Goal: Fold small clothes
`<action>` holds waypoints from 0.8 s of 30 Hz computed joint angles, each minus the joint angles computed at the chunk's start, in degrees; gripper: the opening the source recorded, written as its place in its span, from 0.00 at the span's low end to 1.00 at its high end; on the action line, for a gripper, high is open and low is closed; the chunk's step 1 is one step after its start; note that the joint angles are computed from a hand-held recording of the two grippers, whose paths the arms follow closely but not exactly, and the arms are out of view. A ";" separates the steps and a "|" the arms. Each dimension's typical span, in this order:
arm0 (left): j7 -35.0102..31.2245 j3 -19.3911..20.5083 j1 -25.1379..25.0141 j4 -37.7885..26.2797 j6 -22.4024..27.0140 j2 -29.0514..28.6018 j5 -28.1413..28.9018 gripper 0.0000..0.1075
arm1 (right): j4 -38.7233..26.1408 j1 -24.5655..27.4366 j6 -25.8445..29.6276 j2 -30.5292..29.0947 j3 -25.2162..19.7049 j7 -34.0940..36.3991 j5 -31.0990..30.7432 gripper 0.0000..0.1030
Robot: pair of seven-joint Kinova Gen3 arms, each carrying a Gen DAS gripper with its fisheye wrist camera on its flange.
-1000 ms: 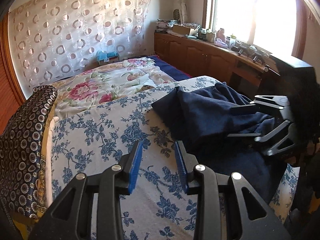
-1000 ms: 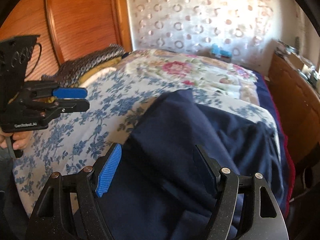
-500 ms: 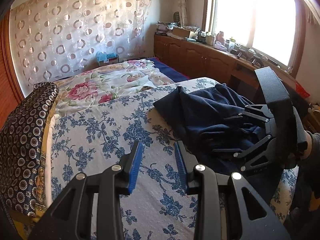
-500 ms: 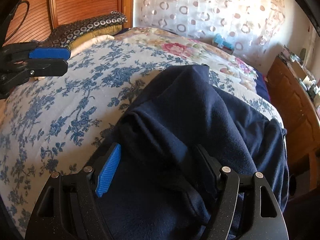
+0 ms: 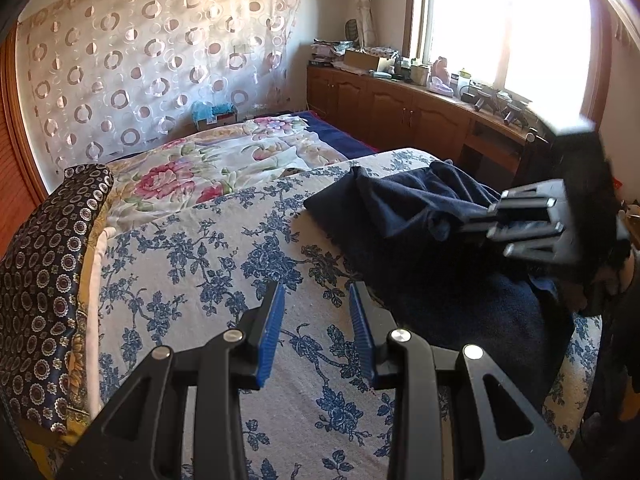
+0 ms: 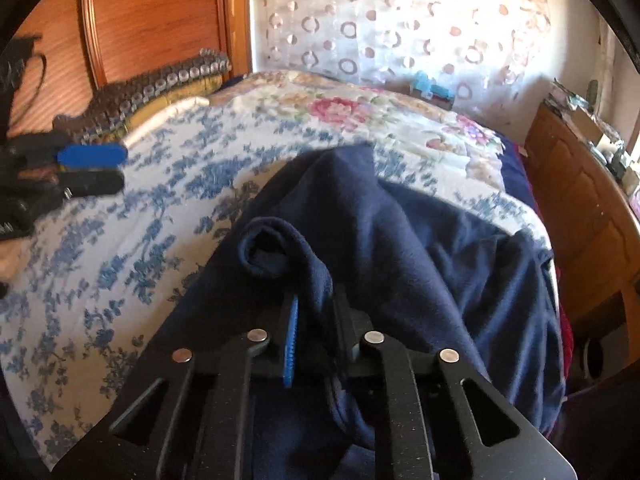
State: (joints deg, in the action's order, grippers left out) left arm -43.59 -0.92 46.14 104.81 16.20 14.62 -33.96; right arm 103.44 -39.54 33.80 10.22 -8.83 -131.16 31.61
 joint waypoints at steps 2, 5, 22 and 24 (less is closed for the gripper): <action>-0.12 0.15 -0.10 -0.17 0.18 0.15 0.16 0.30 | 0.77 0.21 -0.95 -1.63 0.29 -1.00 0.80 0.11; -0.42 0.39 -0.26 -0.39 0.42 0.31 0.38 0.30 | 1.37 1.59 -1.63 -4.23 0.48 -2.98 2.85 0.10; 0.97 0.07 1.48 -1.08 1.30 0.97 -0.68 0.30 | -5.61 9.69 7.40 -0.94 6.08 -2.02 1.77 0.18; 1.24 0.17 1.78 -1.07 1.42 0.88 -0.94 0.30 | -5.88 7.53 10.13 -0.33 7.72 -4.59 4.32 0.36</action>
State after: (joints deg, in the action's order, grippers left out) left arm -42.36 -0.75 47.92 103.74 17.61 15.50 -34.90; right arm 97.57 -32.01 43.93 9.89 -1.11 -135.75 35.93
